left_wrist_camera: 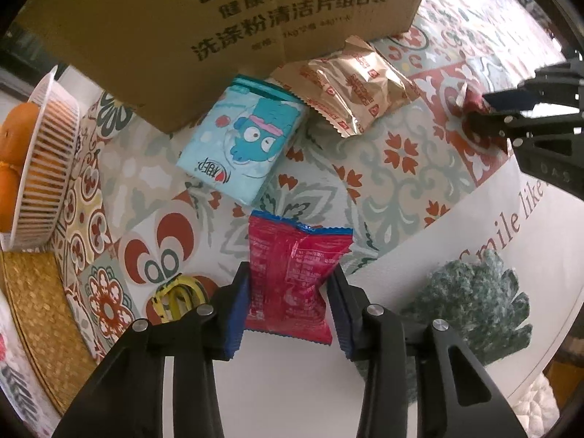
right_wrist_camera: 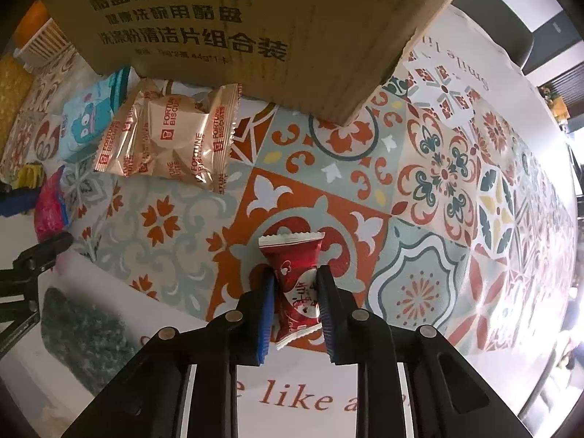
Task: Organize soft objects
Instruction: 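Grasp the red candy with the right tool while the left tool grasps the pink snack bag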
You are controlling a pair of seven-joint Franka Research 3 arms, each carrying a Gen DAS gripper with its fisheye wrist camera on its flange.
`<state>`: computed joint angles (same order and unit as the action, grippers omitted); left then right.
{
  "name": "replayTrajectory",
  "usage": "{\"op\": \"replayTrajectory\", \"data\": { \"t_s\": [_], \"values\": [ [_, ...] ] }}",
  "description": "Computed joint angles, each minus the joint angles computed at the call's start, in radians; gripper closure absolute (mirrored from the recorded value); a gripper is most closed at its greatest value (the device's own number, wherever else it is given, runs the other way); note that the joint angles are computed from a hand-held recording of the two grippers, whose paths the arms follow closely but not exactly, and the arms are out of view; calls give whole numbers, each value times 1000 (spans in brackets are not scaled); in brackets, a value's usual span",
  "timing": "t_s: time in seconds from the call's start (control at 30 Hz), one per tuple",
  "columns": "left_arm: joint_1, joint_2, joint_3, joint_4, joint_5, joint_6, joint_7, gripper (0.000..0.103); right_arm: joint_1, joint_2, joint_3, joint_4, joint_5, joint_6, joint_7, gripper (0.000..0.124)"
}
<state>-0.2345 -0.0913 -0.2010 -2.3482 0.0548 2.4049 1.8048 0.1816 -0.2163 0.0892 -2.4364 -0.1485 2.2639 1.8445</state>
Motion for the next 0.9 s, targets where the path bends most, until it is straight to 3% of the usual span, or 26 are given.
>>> {"op": "replayTrajectory", "data": {
  "t_s": [0.47, 0.73, 0.9],
  "values": [
    [-14, -145, 88, -150, -280, 128, 146, 64, 40, -155, 36, -114, 122, 91, 37, 100],
    [-29, -239, 135, -221, -345, 201, 179, 65, 49, -262, 67, -165, 146, 141, 74, 100],
    [-46, -306, 163, -239, -367, 205, 188, 65, 49, -327, 79, -186, 157, 175, 82, 100]
  ]
}}
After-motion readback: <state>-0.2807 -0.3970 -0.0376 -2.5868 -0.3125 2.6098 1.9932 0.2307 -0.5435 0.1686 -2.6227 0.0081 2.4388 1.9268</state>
